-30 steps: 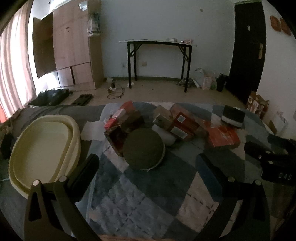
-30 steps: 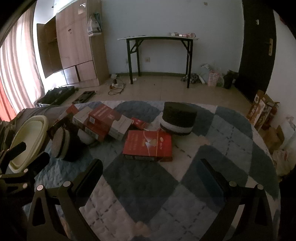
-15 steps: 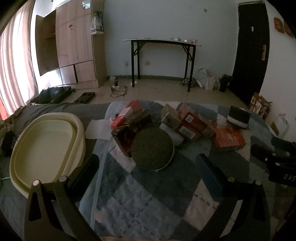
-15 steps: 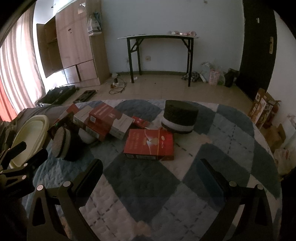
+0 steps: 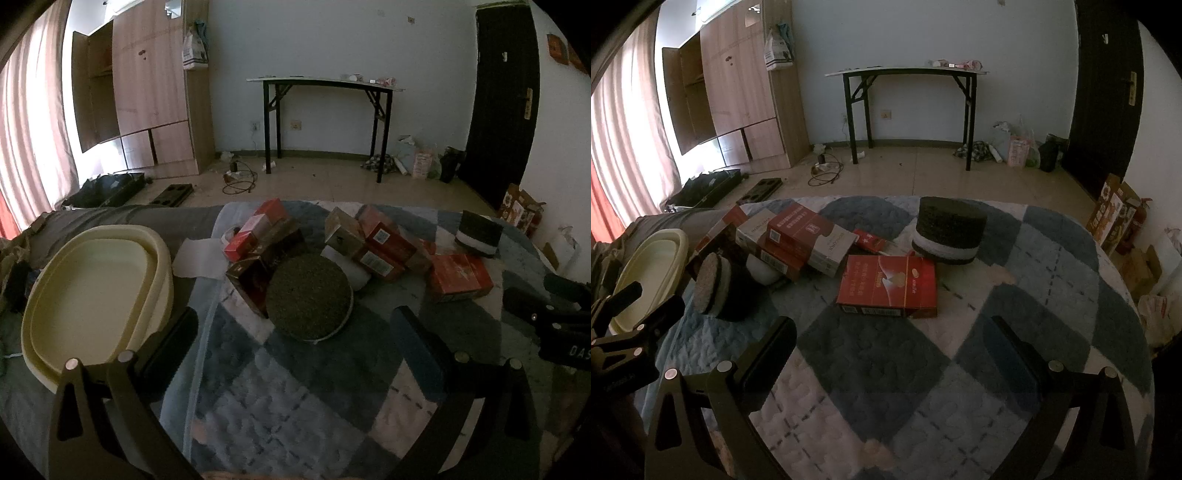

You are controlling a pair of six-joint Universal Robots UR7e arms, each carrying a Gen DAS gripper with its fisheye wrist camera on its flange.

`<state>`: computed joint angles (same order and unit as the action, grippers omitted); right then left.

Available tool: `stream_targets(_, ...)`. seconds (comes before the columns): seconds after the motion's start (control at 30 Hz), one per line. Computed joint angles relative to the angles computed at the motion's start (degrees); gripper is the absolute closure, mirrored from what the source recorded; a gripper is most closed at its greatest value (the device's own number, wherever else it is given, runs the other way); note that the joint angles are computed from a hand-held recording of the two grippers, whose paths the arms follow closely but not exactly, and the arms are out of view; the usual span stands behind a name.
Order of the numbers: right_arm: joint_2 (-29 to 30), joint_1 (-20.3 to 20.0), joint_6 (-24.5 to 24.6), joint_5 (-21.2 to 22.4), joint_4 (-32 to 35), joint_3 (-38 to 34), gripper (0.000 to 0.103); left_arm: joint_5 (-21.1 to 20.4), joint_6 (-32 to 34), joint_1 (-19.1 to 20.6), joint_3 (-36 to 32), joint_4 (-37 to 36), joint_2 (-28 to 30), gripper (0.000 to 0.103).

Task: Organize rigid objects
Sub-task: 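Move the left tool toward the dark round pad while the right tool approaches the flat red box, then grasp the dark round pad with the left tool while the right tool grasps the flat red box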

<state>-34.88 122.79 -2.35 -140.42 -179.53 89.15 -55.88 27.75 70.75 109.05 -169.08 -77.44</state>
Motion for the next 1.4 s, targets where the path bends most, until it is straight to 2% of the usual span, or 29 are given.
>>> stream_targets(0.67, -0.4, 0.0, 0.88, -0.27, 1.71, 0.13, 0.0, 0.31, 0.39, 0.72, -0.79, -0.14, 0.47, 0.0)
stream_targets(0.8, 0.03, -0.59, 1.1, 0.41, 1.88, -0.14, 0.0, -1.57, -2.0, 1.7, -2.19, 3.88, 0.65, 0.0)
stream_targets(0.93, 0.49, -2.15, 3.31, 1.11, 3.9, -0.53, 0.0, -1.28, -2.14, 2.7, -3.62, 5.61, 2.34, 0.0)
stream_targets(1.03, 1.5, -2.57, 3.99, -0.49, 5.65, -1.58, 0.0, -4.3, -3.59, 4.57, -5.68, 8.76, 3.82, 0.0)
stream_targets(1.13, 2.21, -3.14, 4.08, 0.96, 5.33, -2.24, 0.0, -8.65, -5.97, 6.84, -8.16, 11.25, 5.35, 0.0)
stream_targets(1.27, 3.6, -4.7, 3.34, 4.41, 1.33, -2.87, 0.0, -12.47, -7.06, 8.17, -9.15, 8.83, 6.5, 0.0)
stream_targets(1.33, 4.65, -5.07, 2.91, 3.35, -0.38, -3.46, 0.0, -13.93, -6.09, 8.22, -8.64, 7.16, 6.48, 0.0)
stream_targets(1.4, 5.78, -5.31, 1.24, 2.23, -2.24, -4.25, 0.0, -13.14, -4.39, 7.6, -7.8, 6.1, 6.52, 0.0)
